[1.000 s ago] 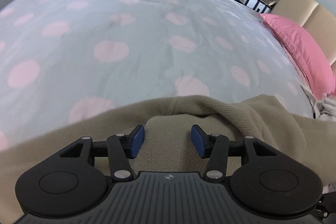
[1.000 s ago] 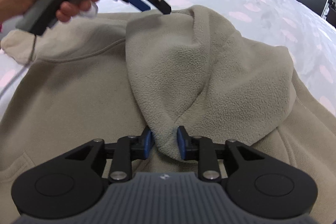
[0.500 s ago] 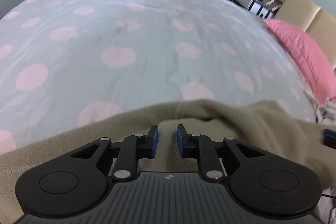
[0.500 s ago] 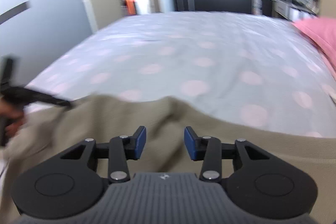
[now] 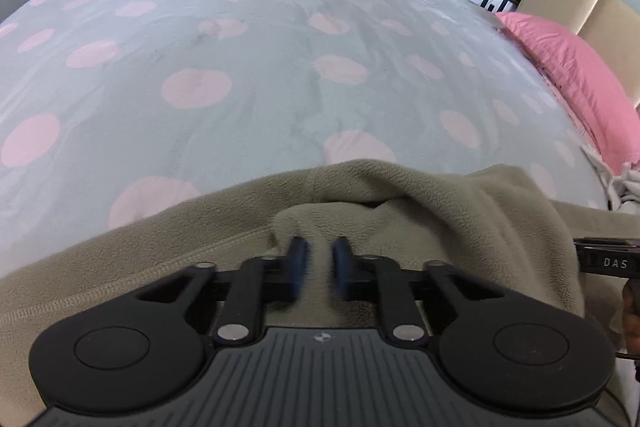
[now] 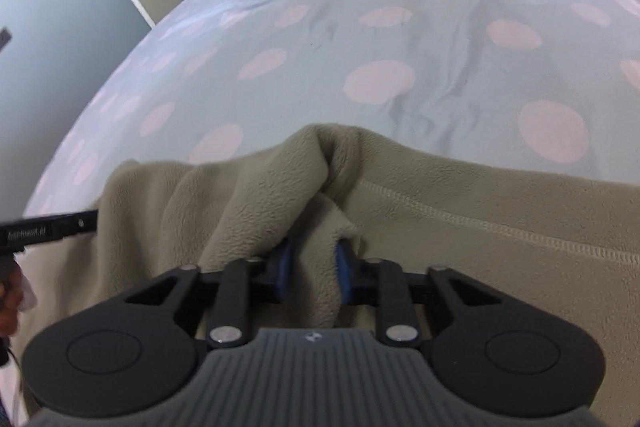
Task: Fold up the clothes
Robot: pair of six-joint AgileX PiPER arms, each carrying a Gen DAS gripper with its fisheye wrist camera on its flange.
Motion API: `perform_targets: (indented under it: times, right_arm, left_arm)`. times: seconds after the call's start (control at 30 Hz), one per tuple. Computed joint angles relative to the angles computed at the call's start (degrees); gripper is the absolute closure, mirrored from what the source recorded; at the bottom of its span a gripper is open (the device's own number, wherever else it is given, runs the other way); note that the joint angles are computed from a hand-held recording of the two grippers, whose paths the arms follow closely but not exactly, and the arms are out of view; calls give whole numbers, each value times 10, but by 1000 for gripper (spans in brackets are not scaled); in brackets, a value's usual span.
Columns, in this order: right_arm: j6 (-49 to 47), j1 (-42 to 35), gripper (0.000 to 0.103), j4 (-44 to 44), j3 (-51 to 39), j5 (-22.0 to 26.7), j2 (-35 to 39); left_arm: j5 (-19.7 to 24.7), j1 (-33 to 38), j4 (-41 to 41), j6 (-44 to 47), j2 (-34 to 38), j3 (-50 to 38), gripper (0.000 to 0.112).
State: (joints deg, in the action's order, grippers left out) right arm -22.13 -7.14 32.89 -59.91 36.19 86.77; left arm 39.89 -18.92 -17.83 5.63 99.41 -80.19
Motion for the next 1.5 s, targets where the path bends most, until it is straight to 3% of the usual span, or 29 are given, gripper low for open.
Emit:
perform_targets:
  times: [0.23,0.37,0.53,0.6,0.63,0.67,0.8,0.9,1.03,1.13,1.2,1.27,1.33,1.5]
  right_arm:
    - [-11,-52,91,28,18,-4,-66]
    - [-17,-91,93,29,29,17,-44]
    - [-24,-88,93,35,46,-12,-27]
    - [-16,-91,91,31,38,0,-30]
    - [-11,-92,85,23,38,2,-40]
    - [-6,-94,72,13,39,4,-51]
    - [-1,-84,68,-38,64,-13,-125]
    - [-42,-76,68,-11,82,-10,-170]
    - [-57,5,69,-47,117,-52,-216]
    - [-10,57,80,-95,143,-81,-211]
    - [48,76,81,-137,157,-89,-190]
    - [42,68,81,-120,174,-88,-165]
    - [-14,54,82,-66,204,-109,-160]
    - [-17,36,81,-74,177,-55,-166]
  left_arm:
    - [6,40,-47,46,-55,46,109]
    - [27,84,-79,73,-74,83,109]
    - [56,103,-104,100,-88,88,108]
    - [67,113,-128,124,-95,86,106]
    - [71,119,-135,129,-99,84,105]
    - [74,121,-135,129,-103,82,104]
    - [60,101,-108,115,-134,83,103]
    - [46,72,-95,108,-155,84,99]
    - [12,-14,-36,86,-159,93,97]
    - [3,-57,-7,66,-141,108,97]
    - [21,-69,20,38,-119,110,97]
    - [33,-73,42,12,-102,121,105]
    - [20,-59,13,34,-104,152,106]
    - [28,-70,35,4,-120,155,106]
